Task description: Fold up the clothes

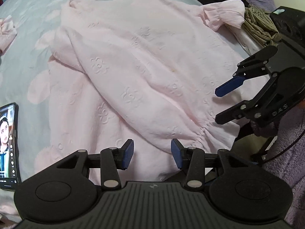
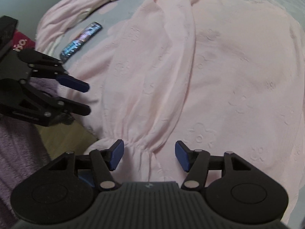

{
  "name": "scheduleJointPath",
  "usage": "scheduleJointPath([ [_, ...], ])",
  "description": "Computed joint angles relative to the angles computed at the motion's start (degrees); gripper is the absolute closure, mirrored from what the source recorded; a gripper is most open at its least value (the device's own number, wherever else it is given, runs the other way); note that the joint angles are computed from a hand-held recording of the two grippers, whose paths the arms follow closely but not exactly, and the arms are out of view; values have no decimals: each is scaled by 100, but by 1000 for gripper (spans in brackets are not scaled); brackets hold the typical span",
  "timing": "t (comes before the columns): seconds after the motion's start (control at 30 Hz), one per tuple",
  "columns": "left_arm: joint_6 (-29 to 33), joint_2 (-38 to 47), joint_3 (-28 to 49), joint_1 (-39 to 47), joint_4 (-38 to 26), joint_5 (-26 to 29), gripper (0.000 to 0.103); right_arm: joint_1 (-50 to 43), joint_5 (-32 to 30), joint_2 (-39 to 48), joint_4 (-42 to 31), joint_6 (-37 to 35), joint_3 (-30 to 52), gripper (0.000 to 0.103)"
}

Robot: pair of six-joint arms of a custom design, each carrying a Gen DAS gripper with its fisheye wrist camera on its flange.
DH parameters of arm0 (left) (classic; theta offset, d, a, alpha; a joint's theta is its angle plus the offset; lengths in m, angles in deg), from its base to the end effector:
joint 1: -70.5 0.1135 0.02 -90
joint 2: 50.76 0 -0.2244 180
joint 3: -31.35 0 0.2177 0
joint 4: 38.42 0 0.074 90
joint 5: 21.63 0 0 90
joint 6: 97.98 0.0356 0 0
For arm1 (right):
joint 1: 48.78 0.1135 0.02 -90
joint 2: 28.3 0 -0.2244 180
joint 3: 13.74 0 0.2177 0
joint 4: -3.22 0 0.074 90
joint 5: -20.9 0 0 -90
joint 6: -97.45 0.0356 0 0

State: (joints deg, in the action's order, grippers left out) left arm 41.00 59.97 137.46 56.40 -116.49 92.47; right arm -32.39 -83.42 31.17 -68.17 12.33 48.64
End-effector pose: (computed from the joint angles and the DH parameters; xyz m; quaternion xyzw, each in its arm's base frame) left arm 0.3165 -0.0945 0.2002 0.5219 0.8248 -0.1801 0.1219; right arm 0.1541 0.0545 0.2169 -0.1209 0.9675 0.1545 0.1595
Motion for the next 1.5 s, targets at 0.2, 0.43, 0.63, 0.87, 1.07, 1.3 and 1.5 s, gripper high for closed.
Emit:
scheduleJointPath([
  [0.2, 194, 28, 348, 295, -205, 35, 62, -227, -208, 160, -27, -50, 26, 101],
  [0.43, 581, 684, 2016, 463, -455, -313, 62, -1163, -596, -280, -831, -512, 600, 103],
  [0.63, 727, 1566, 3035, 297, 135, -598, 62, -2994, -815, -535, -1516, -1344, 1117, 103],
  [0.87, 505, 2405, 3650, 72, 708, -653, 62, -4684, -313, -410, -1573, -1954, 1243, 103],
  [1.07, 639, 2268, 2996, -91, 1584, -502, 62, -5416, -295, -408, -1277, -2090, 966, 98],
  [1.3, 796, 2734, 3131, -330, 2133, -750, 71, -4571, -1039, -974, -1242, -2058, 686, 81],
  [1.5, 460, 3146, 3911, -447, 1797, -724, 90, -3024, -616, -1352, -1315, -2011, 551, 69],
])
